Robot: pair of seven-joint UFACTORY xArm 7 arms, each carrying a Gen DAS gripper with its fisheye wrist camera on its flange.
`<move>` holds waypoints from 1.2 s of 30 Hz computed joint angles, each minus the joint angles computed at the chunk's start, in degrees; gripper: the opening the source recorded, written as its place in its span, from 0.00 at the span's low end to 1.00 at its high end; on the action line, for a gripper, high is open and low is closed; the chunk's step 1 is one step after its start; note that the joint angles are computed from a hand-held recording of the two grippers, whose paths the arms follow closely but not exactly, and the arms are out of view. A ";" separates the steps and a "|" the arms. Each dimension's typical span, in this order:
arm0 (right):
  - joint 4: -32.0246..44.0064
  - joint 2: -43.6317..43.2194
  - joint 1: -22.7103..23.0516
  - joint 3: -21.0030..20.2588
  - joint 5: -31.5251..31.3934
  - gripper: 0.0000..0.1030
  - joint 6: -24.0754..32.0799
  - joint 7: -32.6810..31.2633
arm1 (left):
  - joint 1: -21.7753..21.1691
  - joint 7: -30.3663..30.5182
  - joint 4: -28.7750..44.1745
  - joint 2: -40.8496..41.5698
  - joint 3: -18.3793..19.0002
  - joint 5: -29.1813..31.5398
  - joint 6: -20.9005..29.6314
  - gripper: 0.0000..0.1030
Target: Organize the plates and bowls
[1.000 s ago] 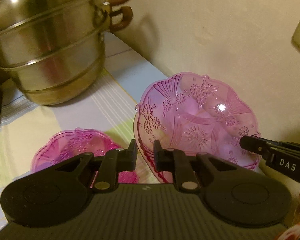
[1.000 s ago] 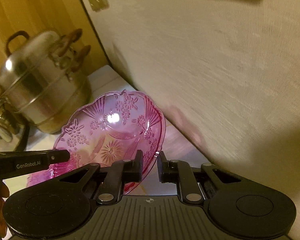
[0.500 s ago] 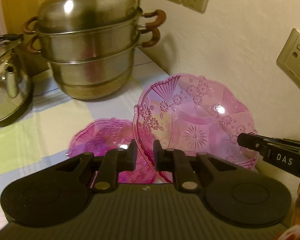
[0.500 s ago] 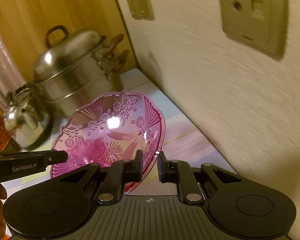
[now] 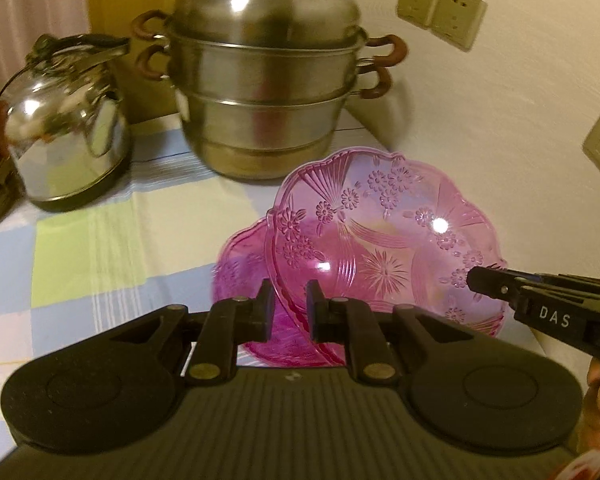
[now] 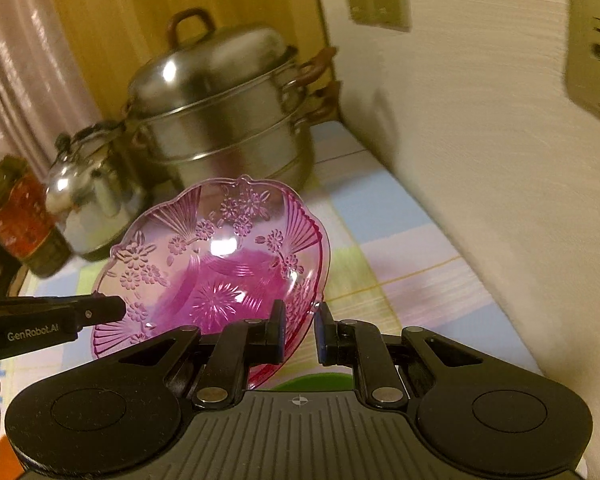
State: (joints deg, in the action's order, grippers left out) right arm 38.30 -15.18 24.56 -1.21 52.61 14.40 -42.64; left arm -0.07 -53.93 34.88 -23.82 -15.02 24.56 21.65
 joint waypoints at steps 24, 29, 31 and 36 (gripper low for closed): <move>6.10 12.03 -3.26 6.97 -2.67 0.14 -1.56 -5.12 | 5.54 -6.78 -4.10 4.78 -0.40 4.44 -6.83 0.14; 7.72 14.33 -4.75 8.39 -3.72 0.15 -1.37 -5.17 | 5.73 -7.70 -3.62 6.72 0.29 5.68 -7.66 0.14; 8.21 15.05 -5.24 9.03 -4.67 0.15 -1.56 -4.56 | 5.67 -7.89 -3.17 7.53 0.62 6.27 -7.63 0.14; 9.46 16.97 -6.53 10.24 -7.08 0.15 -1.61 -3.07 | 5.28 -8.83 -2.17 9.20 1.42 7.91 -7.45 0.14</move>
